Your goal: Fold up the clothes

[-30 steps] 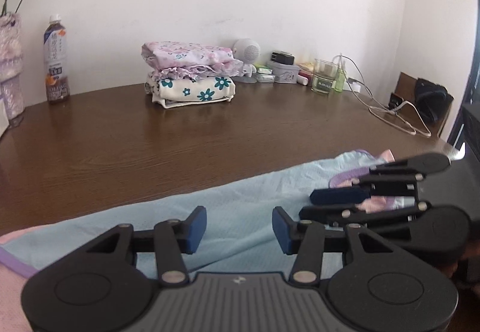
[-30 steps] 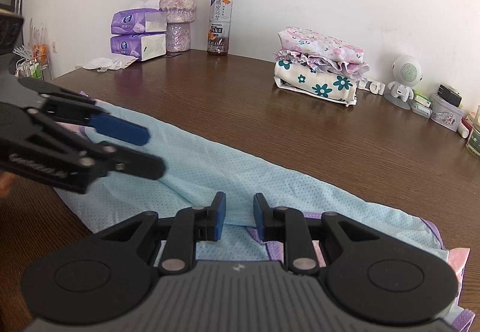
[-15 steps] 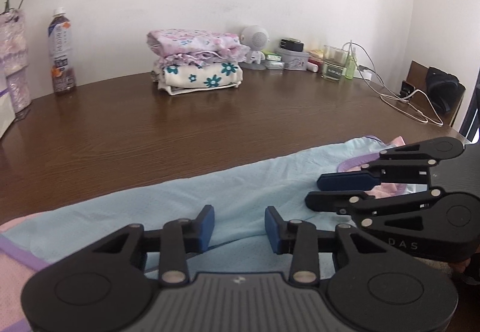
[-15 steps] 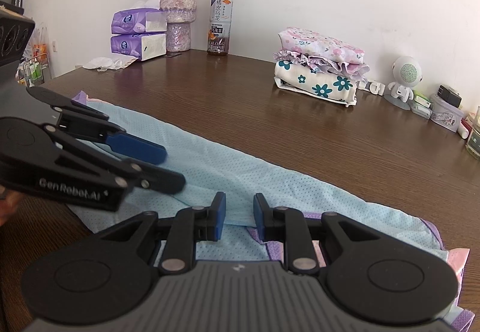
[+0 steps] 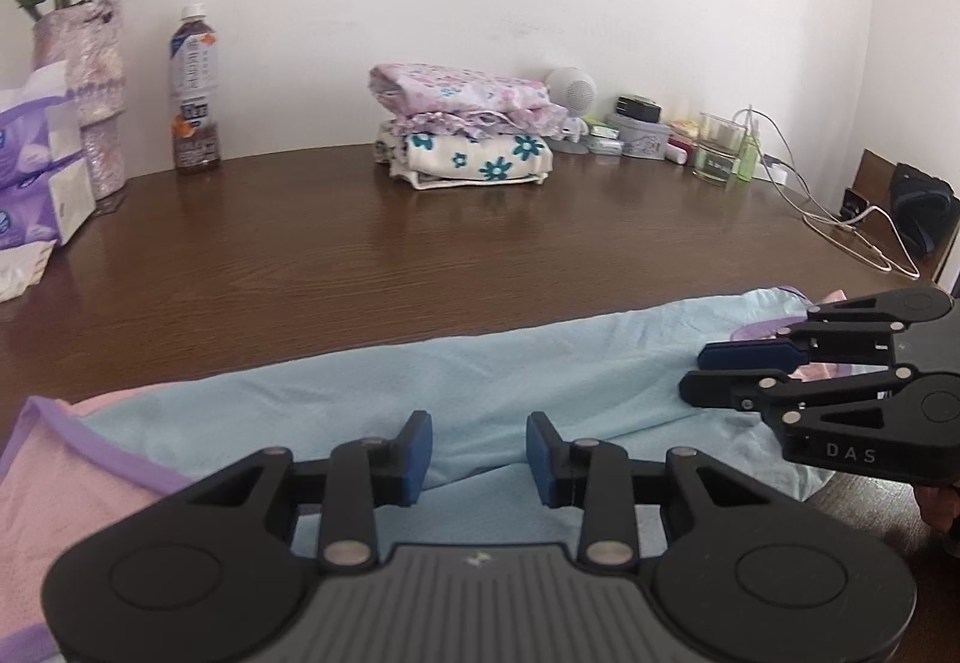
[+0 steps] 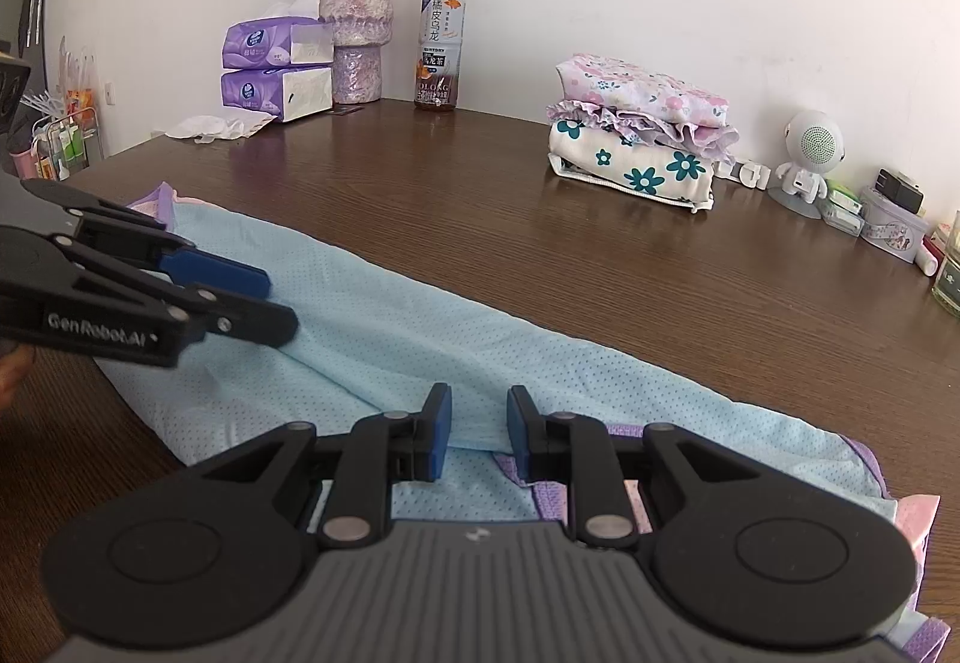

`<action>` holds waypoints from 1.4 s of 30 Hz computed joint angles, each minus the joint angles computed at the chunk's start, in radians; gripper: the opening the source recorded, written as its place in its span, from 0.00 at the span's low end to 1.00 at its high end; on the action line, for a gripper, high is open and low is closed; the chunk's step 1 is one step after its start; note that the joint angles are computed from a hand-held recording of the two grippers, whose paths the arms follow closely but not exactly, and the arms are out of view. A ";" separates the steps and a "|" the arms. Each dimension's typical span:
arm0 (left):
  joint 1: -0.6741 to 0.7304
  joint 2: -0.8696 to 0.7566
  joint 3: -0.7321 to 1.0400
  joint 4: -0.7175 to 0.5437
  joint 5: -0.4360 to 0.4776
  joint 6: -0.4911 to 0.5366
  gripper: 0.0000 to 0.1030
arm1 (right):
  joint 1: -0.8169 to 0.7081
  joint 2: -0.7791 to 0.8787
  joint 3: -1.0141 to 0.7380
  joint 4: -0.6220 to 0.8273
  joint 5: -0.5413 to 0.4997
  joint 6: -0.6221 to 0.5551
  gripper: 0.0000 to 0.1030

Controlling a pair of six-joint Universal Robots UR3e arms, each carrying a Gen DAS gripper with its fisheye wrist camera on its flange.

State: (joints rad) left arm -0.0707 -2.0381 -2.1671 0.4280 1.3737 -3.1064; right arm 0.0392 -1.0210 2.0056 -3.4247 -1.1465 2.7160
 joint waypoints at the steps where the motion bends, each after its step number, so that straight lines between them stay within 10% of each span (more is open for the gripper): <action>1: 0.008 0.006 -0.010 0.005 -0.001 -0.002 0.32 | 0.000 0.000 0.000 0.000 0.000 0.000 0.20; 42: 0.197 0.119 -0.243 0.196 -0.131 -0.006 0.42 | -0.002 0.004 0.005 -0.009 0.003 0.000 0.21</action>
